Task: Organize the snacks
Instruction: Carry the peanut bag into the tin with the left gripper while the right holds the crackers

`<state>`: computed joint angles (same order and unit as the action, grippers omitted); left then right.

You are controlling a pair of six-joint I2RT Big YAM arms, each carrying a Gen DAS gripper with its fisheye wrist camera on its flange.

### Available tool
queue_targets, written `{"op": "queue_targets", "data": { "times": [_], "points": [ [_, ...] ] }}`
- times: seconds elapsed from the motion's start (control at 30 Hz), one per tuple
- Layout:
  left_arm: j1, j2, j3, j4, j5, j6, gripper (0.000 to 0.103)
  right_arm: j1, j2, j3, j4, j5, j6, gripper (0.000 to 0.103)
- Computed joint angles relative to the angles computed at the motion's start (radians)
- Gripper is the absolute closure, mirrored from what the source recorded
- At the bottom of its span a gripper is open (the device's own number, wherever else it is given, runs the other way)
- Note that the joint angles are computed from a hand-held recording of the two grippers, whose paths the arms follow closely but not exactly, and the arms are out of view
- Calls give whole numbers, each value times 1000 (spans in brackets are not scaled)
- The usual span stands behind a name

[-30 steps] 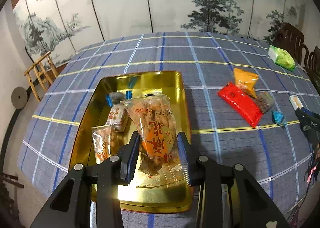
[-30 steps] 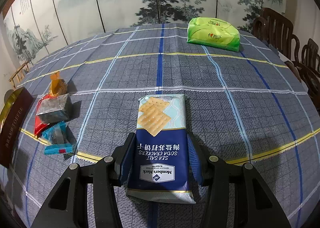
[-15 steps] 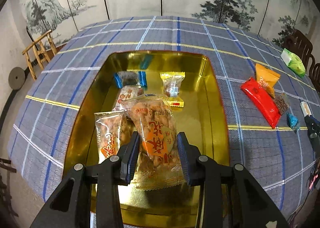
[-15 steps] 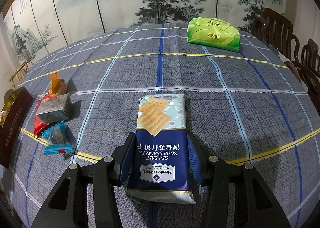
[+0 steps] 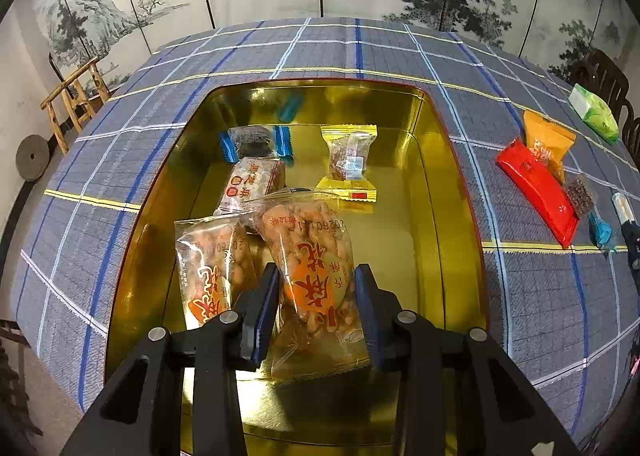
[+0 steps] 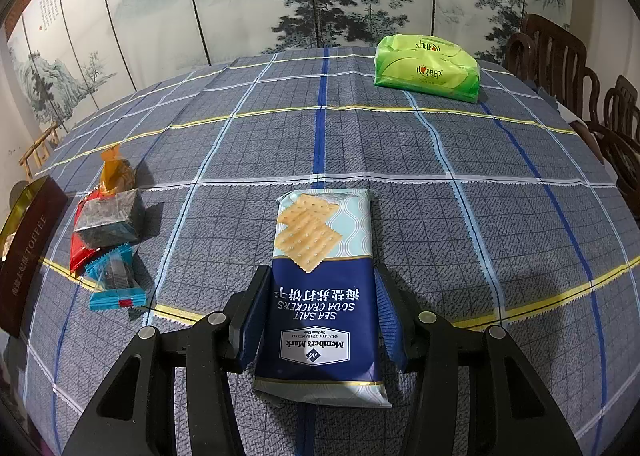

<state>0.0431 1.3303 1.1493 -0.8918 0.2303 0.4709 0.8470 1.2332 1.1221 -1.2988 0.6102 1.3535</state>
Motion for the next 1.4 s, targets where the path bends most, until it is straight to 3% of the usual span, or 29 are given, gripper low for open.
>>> {"op": "queue_targets", "data": {
  "times": [1.2,1.4],
  "points": [
    [-2,-52,-60,33,-8,45,68,-4,15,11,-1,-1,-1,53],
    [5,-52,-60,40,-12,39,60,-4,18,13,-2,-1,-2,53]
  ]
}}
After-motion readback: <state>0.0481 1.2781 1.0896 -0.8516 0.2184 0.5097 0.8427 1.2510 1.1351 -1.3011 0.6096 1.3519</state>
